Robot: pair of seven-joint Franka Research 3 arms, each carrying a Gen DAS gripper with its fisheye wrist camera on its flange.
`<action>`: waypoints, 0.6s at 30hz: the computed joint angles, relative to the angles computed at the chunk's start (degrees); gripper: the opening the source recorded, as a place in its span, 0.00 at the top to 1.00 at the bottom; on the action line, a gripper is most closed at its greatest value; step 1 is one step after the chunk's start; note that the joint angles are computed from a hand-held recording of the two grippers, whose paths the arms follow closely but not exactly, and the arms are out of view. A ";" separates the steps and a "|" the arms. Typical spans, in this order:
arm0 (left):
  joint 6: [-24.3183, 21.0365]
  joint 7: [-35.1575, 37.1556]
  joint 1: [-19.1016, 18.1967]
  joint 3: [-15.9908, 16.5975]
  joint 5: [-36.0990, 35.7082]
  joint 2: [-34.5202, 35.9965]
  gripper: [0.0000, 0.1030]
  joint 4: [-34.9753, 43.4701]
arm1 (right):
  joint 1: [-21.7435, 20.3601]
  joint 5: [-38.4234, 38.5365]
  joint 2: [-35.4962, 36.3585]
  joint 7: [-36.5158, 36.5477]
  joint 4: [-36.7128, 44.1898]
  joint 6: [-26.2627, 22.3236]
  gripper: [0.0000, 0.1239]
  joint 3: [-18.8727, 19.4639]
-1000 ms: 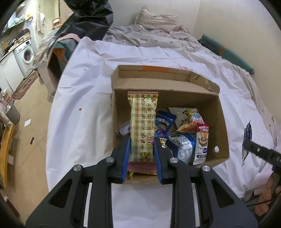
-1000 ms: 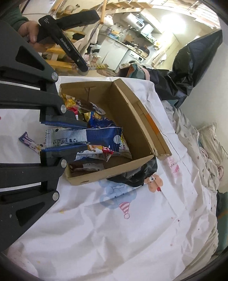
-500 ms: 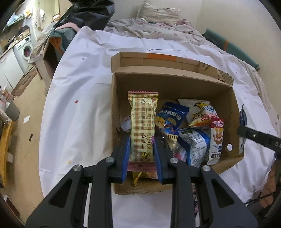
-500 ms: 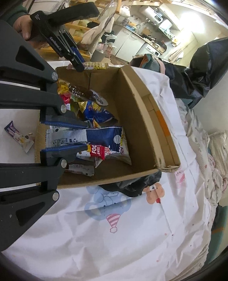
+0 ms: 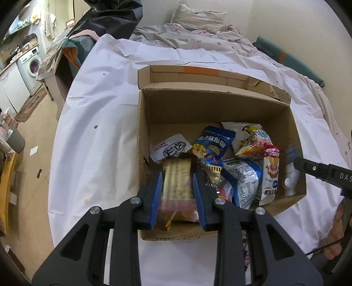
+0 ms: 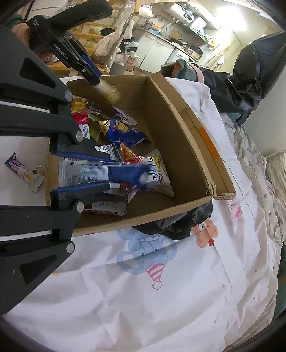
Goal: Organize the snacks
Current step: 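Lower both tools into the box and open them to drop the wafer bar and blue-white pack, then move both tools back to the last two snacks on the sheet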
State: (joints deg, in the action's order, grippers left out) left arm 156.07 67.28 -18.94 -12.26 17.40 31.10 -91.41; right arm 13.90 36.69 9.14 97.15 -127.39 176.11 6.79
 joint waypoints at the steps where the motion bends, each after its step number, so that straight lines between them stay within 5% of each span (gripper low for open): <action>1: 0.00 0.21 0.09 -0.14 -0.11 -0.07 0.75 -0.10 | 0.59 -1.11 -0.01 1.20 -0.13 0.20 0.82 -0.68; 4: 0.03 0.77 0.40 -0.53 -0.66 -0.28 0.72 -0.34 | -0.04 0.05 0.03 0.69 -0.04 0.41 0.82 0.08; 8: 1.48 0.44 0.46 -0.47 -0.94 -1.07 0.42 -1.51 | 1.72 -4.38 0.04 4.19 -0.10 -0.08 0.81 -2.23; 10: 1.82 0.15 0.48 -0.46 -1.03 -1.29 0.30 -1.76 | 3.00 -8.47 0.08 7.84 -0.21 -0.70 0.69 -4.02; 11: 2.16 -0.07 0.53 -0.49 -1.16 -1.47 0.26 -2.01 | 3.22 -9.46 0.01 9.13 -0.50 -0.19 0.53 -4.28; 12: 2.39 -0.31 0.49 -0.41 -1.13 -1.59 0.26 -2.18 | 3.28 -10.02 -0.17 10.01 -0.99 0.91 0.44 -4.30; 18: 1.63 -0.44 0.50 -0.48 -1.00 -1.44 0.24 -1.86 | 3.39 -14.40 -0.51 13.31 -1.36 1.32 0.43 -4.97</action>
